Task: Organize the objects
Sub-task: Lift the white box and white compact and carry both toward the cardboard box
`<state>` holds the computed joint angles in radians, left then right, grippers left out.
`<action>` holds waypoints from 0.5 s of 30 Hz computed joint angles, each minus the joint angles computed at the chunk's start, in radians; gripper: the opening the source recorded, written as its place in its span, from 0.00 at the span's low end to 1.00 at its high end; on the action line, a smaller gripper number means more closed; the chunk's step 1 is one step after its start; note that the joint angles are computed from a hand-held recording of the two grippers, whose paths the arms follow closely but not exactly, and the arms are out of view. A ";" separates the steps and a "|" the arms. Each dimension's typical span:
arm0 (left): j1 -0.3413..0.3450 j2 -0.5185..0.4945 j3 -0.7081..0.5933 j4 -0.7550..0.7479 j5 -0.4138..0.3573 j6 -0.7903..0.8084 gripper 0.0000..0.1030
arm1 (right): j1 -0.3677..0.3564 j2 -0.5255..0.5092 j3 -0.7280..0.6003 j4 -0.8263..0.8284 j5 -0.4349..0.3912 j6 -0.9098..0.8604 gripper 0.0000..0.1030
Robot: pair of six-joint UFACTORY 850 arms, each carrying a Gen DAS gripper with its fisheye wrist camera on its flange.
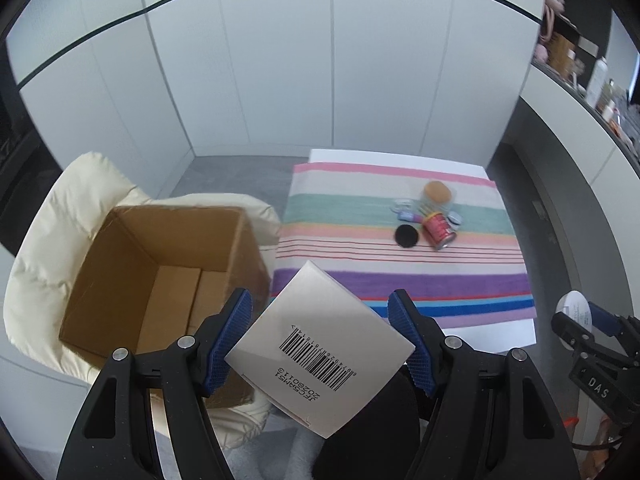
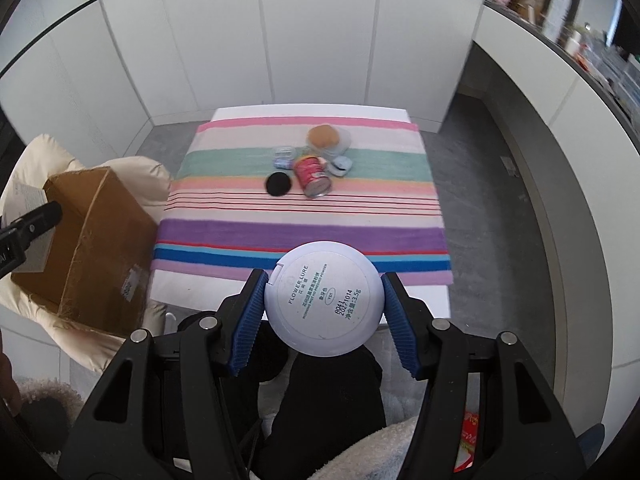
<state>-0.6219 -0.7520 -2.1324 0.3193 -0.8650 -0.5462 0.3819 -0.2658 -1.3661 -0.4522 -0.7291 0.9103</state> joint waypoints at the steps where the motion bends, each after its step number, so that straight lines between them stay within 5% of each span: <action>1: 0.006 0.012 0.020 0.002 0.005 -0.006 0.70 | 0.008 -0.014 -0.017 0.002 -0.001 -0.008 0.58; 15: 0.110 0.201 0.328 0.097 0.049 -0.178 0.70 | 0.132 -0.210 -0.273 0.116 0.022 -0.244 0.58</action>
<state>-0.5117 -0.5508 -1.8046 0.4161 -0.8161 -0.7240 0.5141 -0.4759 -1.6387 -0.3366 -0.7067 0.6664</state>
